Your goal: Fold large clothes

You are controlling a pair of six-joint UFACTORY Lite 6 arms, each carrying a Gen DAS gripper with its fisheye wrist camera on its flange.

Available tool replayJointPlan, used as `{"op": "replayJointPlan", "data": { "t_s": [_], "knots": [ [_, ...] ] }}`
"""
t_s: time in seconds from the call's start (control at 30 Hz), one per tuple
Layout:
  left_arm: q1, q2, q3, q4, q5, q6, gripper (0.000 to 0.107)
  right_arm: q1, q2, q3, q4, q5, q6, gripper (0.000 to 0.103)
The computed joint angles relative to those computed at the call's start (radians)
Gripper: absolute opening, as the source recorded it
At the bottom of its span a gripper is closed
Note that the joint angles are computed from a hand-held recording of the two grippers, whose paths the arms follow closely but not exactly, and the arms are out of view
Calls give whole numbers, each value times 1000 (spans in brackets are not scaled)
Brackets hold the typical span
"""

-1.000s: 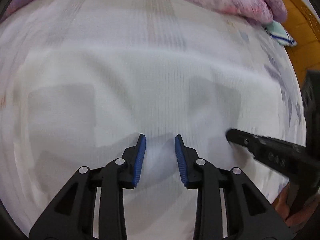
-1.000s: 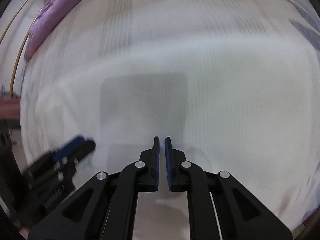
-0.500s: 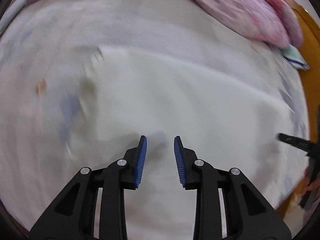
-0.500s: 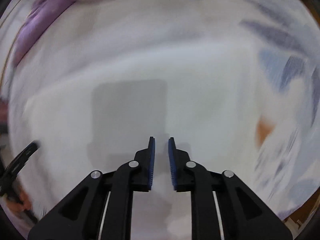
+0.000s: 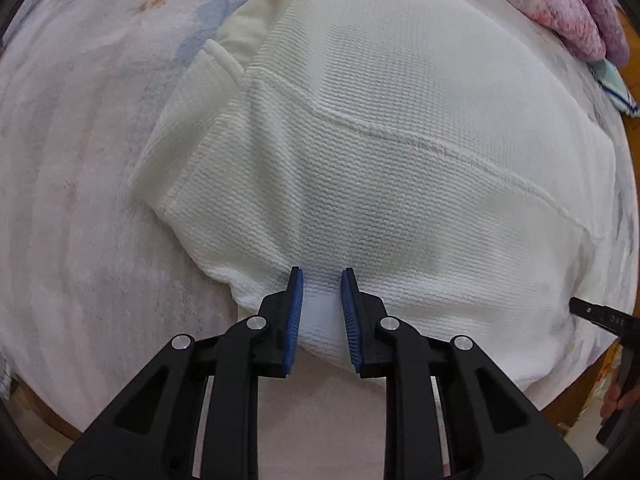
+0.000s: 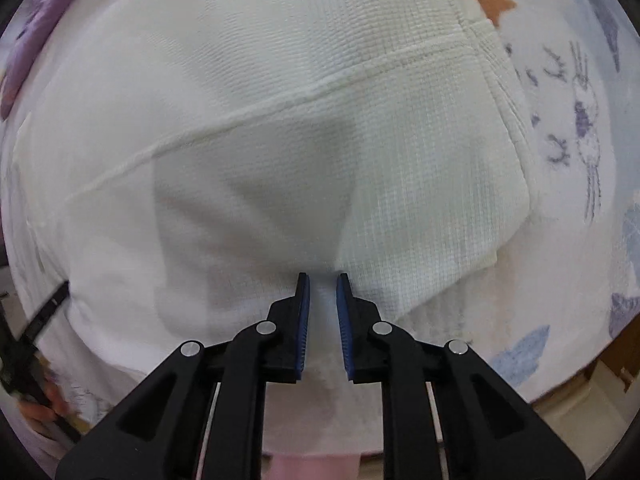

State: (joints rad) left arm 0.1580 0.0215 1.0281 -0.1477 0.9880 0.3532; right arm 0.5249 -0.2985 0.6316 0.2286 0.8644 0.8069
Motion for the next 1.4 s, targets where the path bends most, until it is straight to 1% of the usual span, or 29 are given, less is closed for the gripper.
{"op": "replayJointPlan", "data": {
  "t_s": [0.03,0.13,0.17,0.2,0.23,0.27,0.33,0.37,0.4,0.43,0.5,0.57,0.63,0.67,0.7,0.77,0.83,0.87,0.9,0.93,1.0,1.03,1.1,1.17,1.2,1.3,1.33,1.37,1.4],
  "knots": [
    [-14,15,11,7,0,-17,21,-4,36,19,-7,-16,-4,14],
    [-60,58,69,27,39,-73,21,-121,123,107,64,64,-103,14],
    [-121,90,112,31,38,-120,22,-152,128,136,64,89,-129,19],
    [-140,96,130,47,39,-136,22,-167,144,173,48,104,-132,39],
    [-158,91,136,44,50,-136,22,-174,143,215,-3,141,-116,54],
    [-179,93,143,50,67,-153,22,-172,151,254,-52,174,-98,73],
    [-211,75,138,64,89,-194,34,-192,168,316,-85,214,-122,76],
    [-231,71,146,70,96,-220,51,-221,129,306,-76,244,-155,80],
    [-256,51,139,78,101,-251,63,-244,132,329,-82,261,-174,84],
    [-240,-3,115,102,119,-253,67,-254,135,355,-95,278,-177,84],
    [-294,-19,131,120,131,-312,79,-247,144,395,-128,297,-151,85],
    [-357,-6,167,129,150,-375,81,-316,133,418,-177,318,-162,85],
    [-400,14,199,129,151,-413,81,-416,127,423,-179,296,-213,85],
    [-439,27,223,134,152,-446,83,-458,111,408,-161,274,-242,85],
    [-474,40,270,141,182,-477,84,-509,105,397,-143,248,-286,85],
    [-538,87,327,150,183,-525,84,-595,124,386,-103,183,-390,86],
    [-613,119,377,163,176,-580,84,-636,104,289,-53,115,-473,87],
    [-647,141,403,166,170,-603,84,-633,139,268,-12,51,-509,87],
    [-672,171,434,171,168,-623,84,-635,132,227,38,28,-549,87],
    [-710,212,474,181,167,-655,84,-679,132,194,124,-4,-628,87],
    [-754,272,534,185,165,-690,84,-735,113,161,221,-4,-761,87],
    [-760,336,598,183,161,-691,84,-733,136,152,231,-22,-800,87],
    [-794,389,642,185,140,-721,84,-668,234,180,234,-78,-830,88],
    [-831,436,702,204,138,-768,84,-656,293,169,334,-165,-950,91],
    [-838,450,702,218,124,-773,84,-678,295,150,401,-174,-1032,92],
    [-860,485,723,225,110,-770,84,-733,246,90,524,-150,-1194,93],
    [-854,502,752,219,121,-760,84,-753,253,84,585,-118,-1262,93],
    [-864,509,759,216,113,-765,84,-783,261,72,686,-53,-1354,92],
    [-857,498,723,215,98,-758,84,-810,267,55,763,16,-1427,92]
  ]
}}
